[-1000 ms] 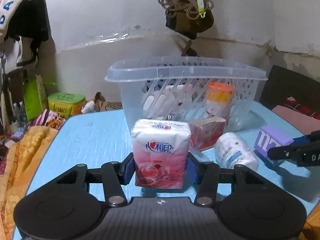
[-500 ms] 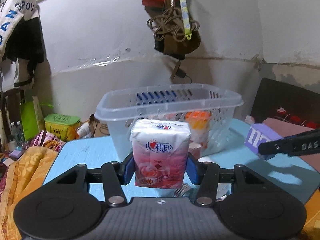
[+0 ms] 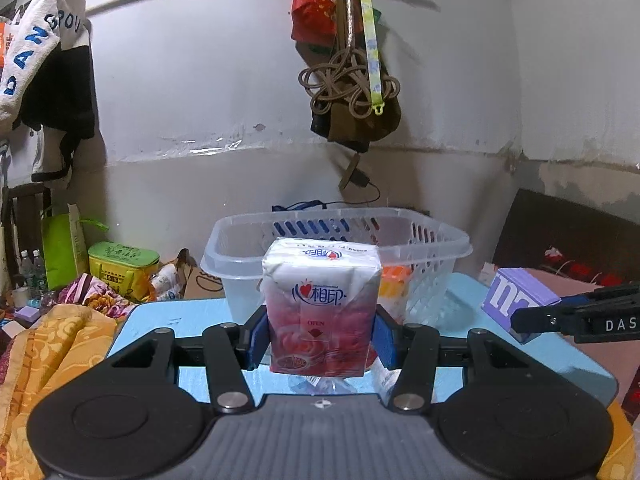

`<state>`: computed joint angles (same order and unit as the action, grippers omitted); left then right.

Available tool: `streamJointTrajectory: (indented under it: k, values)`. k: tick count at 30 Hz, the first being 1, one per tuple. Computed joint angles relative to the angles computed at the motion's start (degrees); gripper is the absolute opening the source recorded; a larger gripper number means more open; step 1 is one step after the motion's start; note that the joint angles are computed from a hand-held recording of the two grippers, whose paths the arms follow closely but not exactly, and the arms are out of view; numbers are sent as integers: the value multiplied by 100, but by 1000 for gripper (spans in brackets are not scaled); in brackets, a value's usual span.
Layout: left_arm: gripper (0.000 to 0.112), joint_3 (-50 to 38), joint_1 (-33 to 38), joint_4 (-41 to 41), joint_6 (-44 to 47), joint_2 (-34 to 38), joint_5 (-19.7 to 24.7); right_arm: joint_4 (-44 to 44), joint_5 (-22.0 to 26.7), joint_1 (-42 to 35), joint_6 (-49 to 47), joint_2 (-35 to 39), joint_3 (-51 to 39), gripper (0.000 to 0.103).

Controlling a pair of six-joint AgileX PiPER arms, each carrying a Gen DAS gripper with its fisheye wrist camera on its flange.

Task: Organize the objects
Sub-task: 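Drop the pink tissue pack in the basket with the left tool while the right drops the purple box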

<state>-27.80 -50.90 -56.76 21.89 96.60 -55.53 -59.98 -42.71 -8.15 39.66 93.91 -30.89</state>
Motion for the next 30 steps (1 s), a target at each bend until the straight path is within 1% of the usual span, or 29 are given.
streamJointTrajectory:
  k: [6, 10, 14, 17, 19, 21, 23, 24, 25, 26, 27, 28, 29, 30]
  values:
    - [56, 52, -95, 110, -75, -89, -56, -35, -206, -77, -71, -145, 123, 44]
    - [56, 27, -156, 115, -37, -73, -127, -153, -328, -171, 9, -107, 75, 44]
    - [56, 90, -35, 398, -267, -126, -63, -199, -457, -264, 37, -99, 49, 44]
    - [56, 179, 46, 558, -427, -259, -82, -259, -535, -303, 131, -132, 6, 44]
    - [56, 206, 155, 663, -515, -404, -5, -307, -533, -281, 242, -190, -70, 44]
    - [56, 161, 393, 903, -631, -587, 227, -300, -475, -177, 422, -237, -263, 44]
    - [56, -64, 571, 849, -441, -705, 451, -162, -214, 87, 590, -252, -579, 44]
    - [56, -227, 761, 965, -414, -794, 673, -54, -15, 277, 643, -215, -798, 44]
    - [56, -406, 962, 1127, -432, -847, 923, 196, 77, 457, 467, -124, -985, 44]
    - [56, -589, 1144, 1267, -495, -860, 1149, 634, 117, 655, 62, 11, -1153, 44]
    - [56, -854, 1394, 1441, -603, -834, 1461, 921, 307, 842, -116, 190, -1439, 44]
    - [56, -1160, 1640, 1592, -709, -736, 1757, 980, 583, 1005, -66, 394, -1785, 44]
    - [56, -1478, 1869, 1740, -839, -564, 1978, 809, 833, 1138, 162, 622, -2168, 44]
    - [56, -1842, 2085, 1826, -901, -315, 2210, 588, 892, 1203, 429, 885, -2521, 44]
